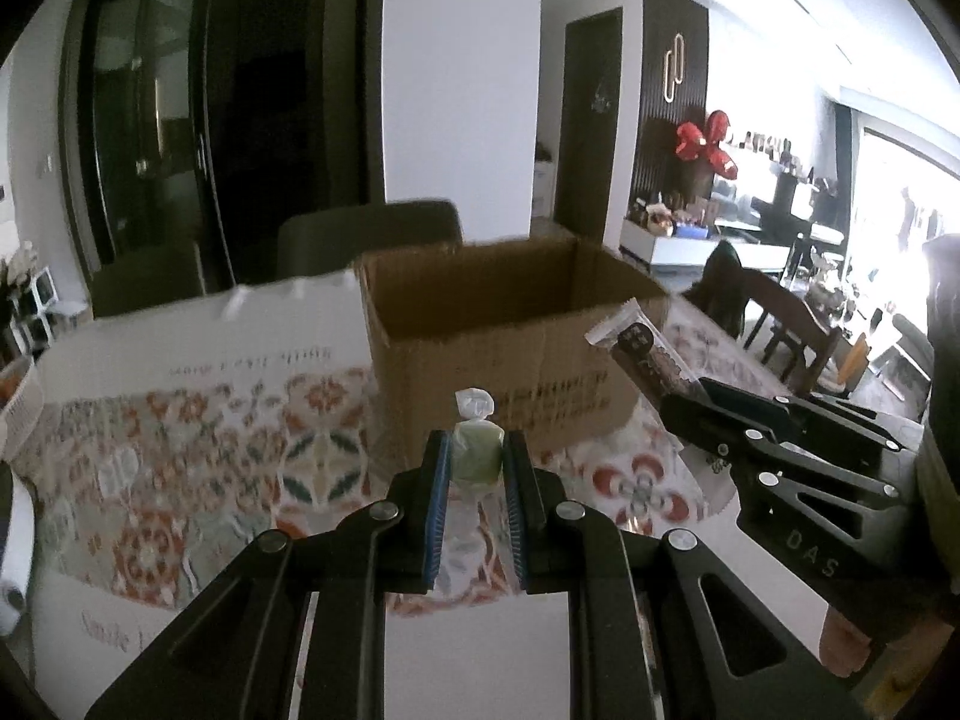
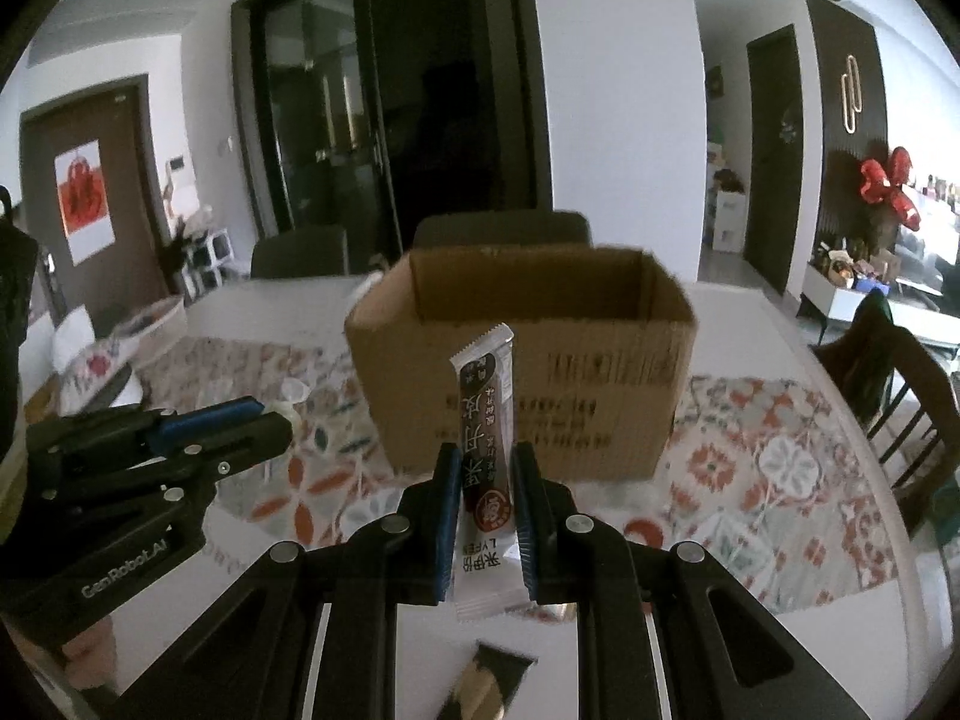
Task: Organize snacks
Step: 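Carry the white candy and white-wrapped bar over the cardboard box with both grippers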
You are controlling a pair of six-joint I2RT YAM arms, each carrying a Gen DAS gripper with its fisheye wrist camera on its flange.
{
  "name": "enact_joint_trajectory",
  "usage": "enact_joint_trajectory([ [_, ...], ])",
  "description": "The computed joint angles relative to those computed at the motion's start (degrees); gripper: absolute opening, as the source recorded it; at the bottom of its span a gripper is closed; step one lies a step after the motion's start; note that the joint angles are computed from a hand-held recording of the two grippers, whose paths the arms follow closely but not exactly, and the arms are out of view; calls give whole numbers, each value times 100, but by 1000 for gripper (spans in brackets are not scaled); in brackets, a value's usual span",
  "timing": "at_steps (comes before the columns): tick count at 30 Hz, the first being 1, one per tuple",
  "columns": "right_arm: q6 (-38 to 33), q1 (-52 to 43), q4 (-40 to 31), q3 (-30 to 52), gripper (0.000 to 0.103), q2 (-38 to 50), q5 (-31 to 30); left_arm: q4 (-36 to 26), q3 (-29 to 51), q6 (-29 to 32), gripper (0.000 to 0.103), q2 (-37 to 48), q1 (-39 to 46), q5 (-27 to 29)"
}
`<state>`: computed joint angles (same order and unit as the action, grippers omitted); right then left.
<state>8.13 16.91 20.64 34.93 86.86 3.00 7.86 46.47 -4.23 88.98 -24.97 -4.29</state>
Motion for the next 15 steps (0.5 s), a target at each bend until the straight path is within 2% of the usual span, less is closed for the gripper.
enact_joint_trajectory([
  [7,21,-291,-199,589,18,107,-180,-163,768,259,19,298,79,47],
  [15,-71,-527,-514,1503,18,497,-297,-546,1972,489,19,1020,231,325],
])
